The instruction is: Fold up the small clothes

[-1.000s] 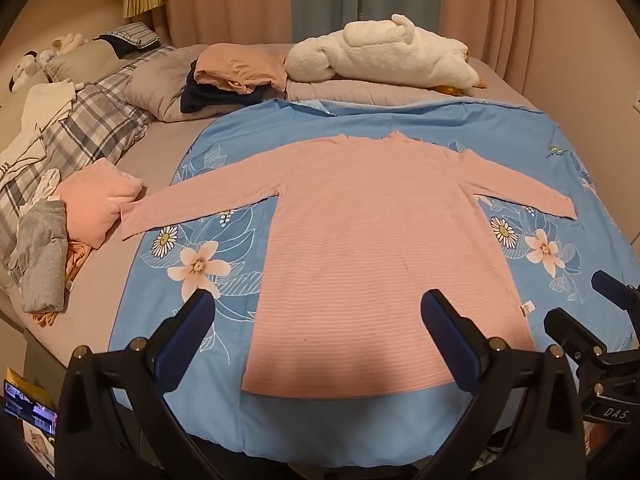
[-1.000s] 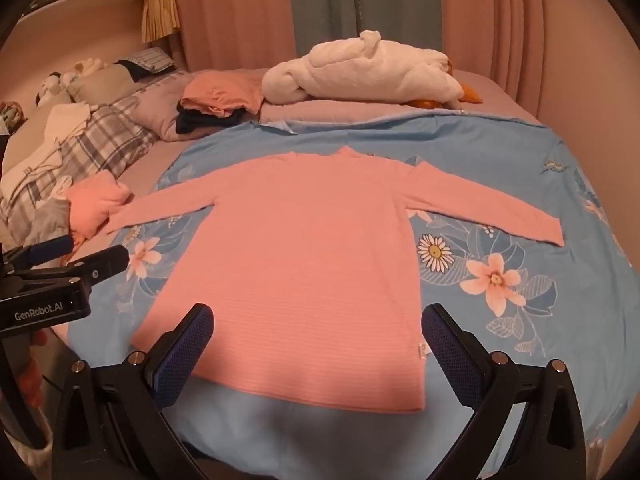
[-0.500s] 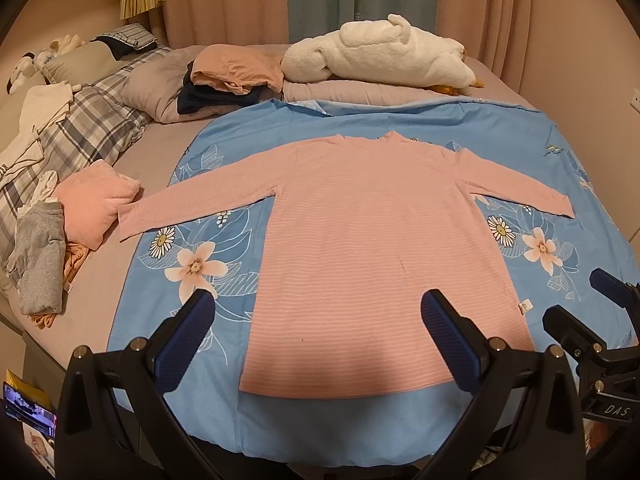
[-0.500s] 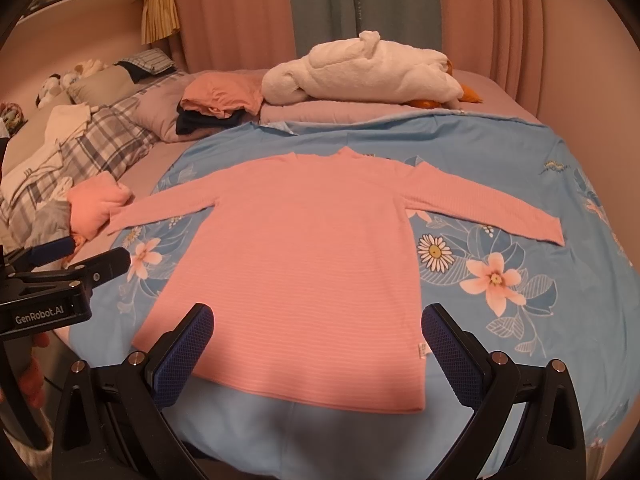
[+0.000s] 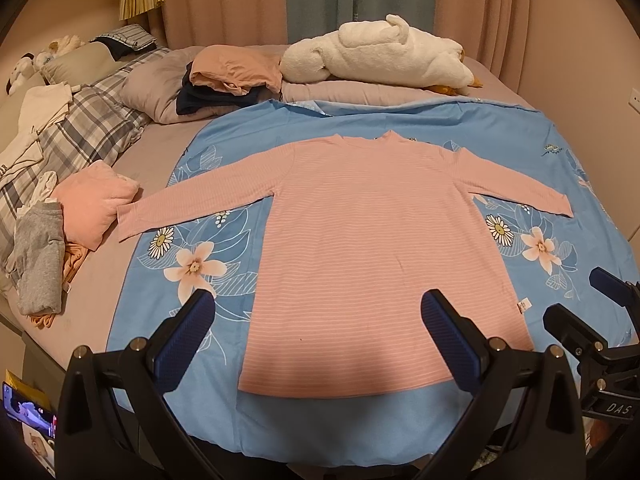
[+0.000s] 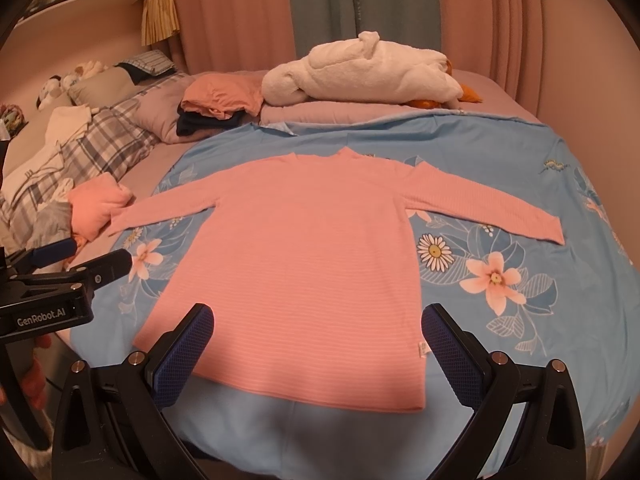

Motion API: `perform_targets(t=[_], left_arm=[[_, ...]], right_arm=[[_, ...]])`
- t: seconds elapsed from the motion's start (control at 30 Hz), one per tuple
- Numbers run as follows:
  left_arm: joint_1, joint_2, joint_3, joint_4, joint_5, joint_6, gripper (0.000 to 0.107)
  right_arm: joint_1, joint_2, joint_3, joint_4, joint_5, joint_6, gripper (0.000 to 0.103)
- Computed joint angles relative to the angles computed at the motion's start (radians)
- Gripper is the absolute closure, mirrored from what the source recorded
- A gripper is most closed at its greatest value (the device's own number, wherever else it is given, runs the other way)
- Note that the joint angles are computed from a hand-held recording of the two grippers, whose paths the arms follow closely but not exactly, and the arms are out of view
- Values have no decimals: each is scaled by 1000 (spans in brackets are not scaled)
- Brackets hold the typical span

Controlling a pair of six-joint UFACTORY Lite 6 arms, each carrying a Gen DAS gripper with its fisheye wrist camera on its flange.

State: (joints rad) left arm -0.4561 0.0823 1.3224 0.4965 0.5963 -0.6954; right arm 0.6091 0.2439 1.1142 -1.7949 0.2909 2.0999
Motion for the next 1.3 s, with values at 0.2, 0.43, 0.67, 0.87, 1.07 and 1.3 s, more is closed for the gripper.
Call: perform_targets(t=[0.2, 0.43, 0.67, 0.87, 1.07, 1.3], left_arm=[[-1, 0, 2, -4, 3, 2, 4], [-5, -3, -6, 2, -3, -4, 4], [-6, -3, -6, -1, -3, -4, 4], [-8, -2, -6, 1, -2, -8, 4], [-9, -1, -9, -2, -2, -7, 4], [-9, 1, -8, -2, -4, -8, 4]], right_arm=[[-1, -3, -7, -18, 0, 19, 0], [1, -3, -8, -16, 1, 20, 0], [0, -4, -10, -26, 0, 29, 0], [-1, -4, -11, -30, 0, 34, 0], [-1, -4, -10, -24, -1, 29, 0], [8, -3, -9, -11, 5, 21, 0]])
